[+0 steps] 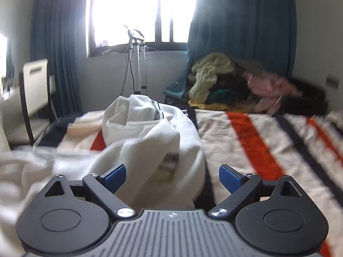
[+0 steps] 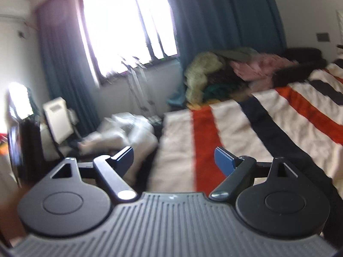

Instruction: Fold clothes

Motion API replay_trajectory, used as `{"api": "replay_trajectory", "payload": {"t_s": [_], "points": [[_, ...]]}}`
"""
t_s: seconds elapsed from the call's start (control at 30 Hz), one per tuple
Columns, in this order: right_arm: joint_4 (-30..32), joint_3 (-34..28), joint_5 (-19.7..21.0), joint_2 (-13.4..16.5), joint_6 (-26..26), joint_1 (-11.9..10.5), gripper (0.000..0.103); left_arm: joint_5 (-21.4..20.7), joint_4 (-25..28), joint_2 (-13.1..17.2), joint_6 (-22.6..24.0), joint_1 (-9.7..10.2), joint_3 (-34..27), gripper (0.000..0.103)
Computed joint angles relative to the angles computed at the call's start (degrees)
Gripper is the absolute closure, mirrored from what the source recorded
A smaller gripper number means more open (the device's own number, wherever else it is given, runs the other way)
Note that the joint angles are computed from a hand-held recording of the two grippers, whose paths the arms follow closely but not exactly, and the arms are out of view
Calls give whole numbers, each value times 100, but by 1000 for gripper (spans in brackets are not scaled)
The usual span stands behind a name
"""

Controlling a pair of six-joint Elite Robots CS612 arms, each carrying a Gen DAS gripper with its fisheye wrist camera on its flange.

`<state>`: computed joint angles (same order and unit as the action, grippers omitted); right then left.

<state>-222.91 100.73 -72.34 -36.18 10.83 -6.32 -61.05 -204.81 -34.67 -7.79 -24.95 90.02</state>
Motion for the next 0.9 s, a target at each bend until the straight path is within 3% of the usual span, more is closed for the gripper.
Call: {"api": "replay_trajectory", "payload": {"t_s": [0.07, 0.13, 0.2, 0.23, 0.3, 0.37, 0.5, 0.7, 0.9], "points": [[366, -138, -55, 64, 170, -9, 18, 438, -54, 303, 588, -27, -492, 9], [602, -282, 25, 138, 316, -29, 18, 699, 206, 509, 825, -20, -896, 12], [649, -404, 0, 235, 327, -23, 18, 644, 476, 604, 830, 16, -1102, 43], [672, -462, -47, 286, 285, -14, 18, 591, 529, 631, 825, 30, -1148, 49], [861, -557, -113, 352, 249, 4, 18, 469, 606, 584, 805, 47, -1081, 91], [1117, -644, -57, 397, 350, 3, 18, 323, 535, 486, 800, 50, -911, 93], [1268, -720, 29, 442, 405, 23, 18, -160, -143, 29, 691, -15, -36, 96], [980, -534, -25, 383, 148, 84, 18, -713, -1416, -639, -113, -219, 1655, 97], [650, -226, 62, 267, -230, 129, 19, -1060, -1695, -735, -1012, -244, 2423, 94]]}}
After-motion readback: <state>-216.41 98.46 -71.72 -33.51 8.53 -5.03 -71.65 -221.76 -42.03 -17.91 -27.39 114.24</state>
